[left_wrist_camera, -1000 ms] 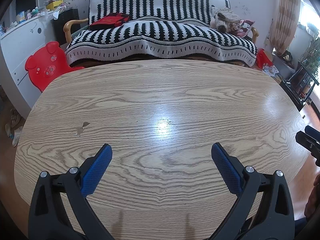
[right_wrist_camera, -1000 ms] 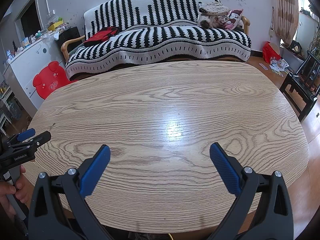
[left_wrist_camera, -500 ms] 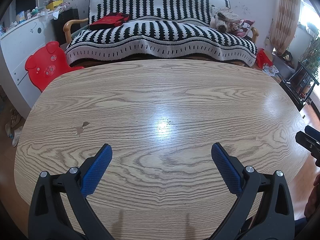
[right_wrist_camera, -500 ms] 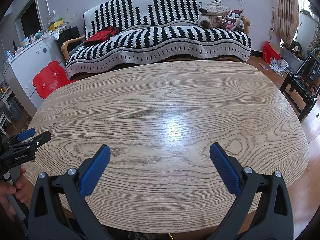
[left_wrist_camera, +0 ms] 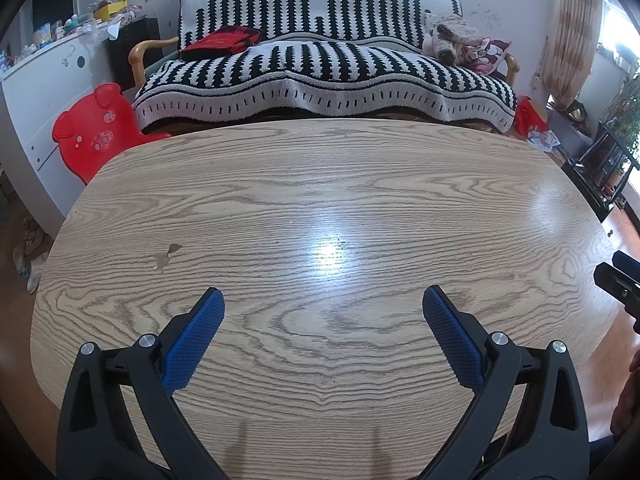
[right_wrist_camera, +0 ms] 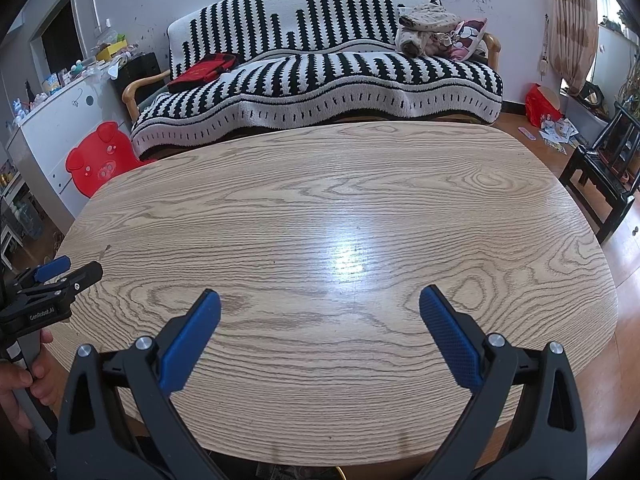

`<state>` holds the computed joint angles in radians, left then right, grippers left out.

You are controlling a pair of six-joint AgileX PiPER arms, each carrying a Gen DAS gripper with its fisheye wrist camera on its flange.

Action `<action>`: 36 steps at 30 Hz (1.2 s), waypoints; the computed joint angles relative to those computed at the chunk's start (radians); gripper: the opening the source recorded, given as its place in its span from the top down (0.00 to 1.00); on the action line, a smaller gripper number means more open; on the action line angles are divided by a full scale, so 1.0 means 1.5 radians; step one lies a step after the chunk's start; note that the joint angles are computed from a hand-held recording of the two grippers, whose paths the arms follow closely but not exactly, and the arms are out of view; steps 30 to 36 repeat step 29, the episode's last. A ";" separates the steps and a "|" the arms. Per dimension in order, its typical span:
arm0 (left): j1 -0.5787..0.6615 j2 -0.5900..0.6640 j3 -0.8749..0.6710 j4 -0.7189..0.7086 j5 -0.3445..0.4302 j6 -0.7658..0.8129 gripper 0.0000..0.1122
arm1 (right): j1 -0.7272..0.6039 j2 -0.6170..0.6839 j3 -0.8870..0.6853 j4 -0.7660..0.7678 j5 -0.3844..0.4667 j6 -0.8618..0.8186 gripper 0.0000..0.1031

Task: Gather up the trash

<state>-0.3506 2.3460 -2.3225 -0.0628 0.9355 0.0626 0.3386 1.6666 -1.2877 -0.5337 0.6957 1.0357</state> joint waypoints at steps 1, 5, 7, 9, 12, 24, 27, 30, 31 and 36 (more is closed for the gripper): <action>0.001 0.002 -0.003 -0.001 0.003 0.000 0.14 | -0.001 0.000 0.000 0.001 0.000 -0.001 0.07; 0.006 0.005 -0.010 -0.013 0.011 0.005 0.14 | -0.001 0.002 -0.002 0.005 0.000 -0.007 0.07; 0.007 0.008 -0.016 -0.016 0.017 0.005 0.14 | -0.001 0.003 -0.004 0.006 0.000 -0.012 0.07; 0.010 0.015 -0.032 -0.023 0.030 0.006 0.14 | -0.002 0.003 -0.003 0.006 0.000 -0.015 0.07; 0.008 0.019 -0.041 -0.027 0.039 0.014 0.14 | -0.003 0.003 -0.003 0.007 -0.001 -0.016 0.07; -0.009 -0.030 0.052 0.004 -0.034 0.023 0.14 | -0.007 0.000 0.002 0.006 -0.004 -0.014 0.07; -0.007 -0.020 0.034 -0.001 -0.021 0.020 0.14 | -0.012 -0.001 0.004 0.009 -0.006 -0.018 0.07; -0.001 0.009 -0.020 -0.014 0.015 0.031 0.14 | -0.020 0.004 -0.001 0.015 -0.004 -0.039 0.07; -0.001 0.009 -0.020 -0.014 0.015 0.031 0.14 | -0.020 0.004 -0.001 0.015 -0.004 -0.039 0.07; -0.001 0.009 -0.020 -0.014 0.015 0.031 0.14 | -0.020 0.004 -0.001 0.015 -0.004 -0.039 0.07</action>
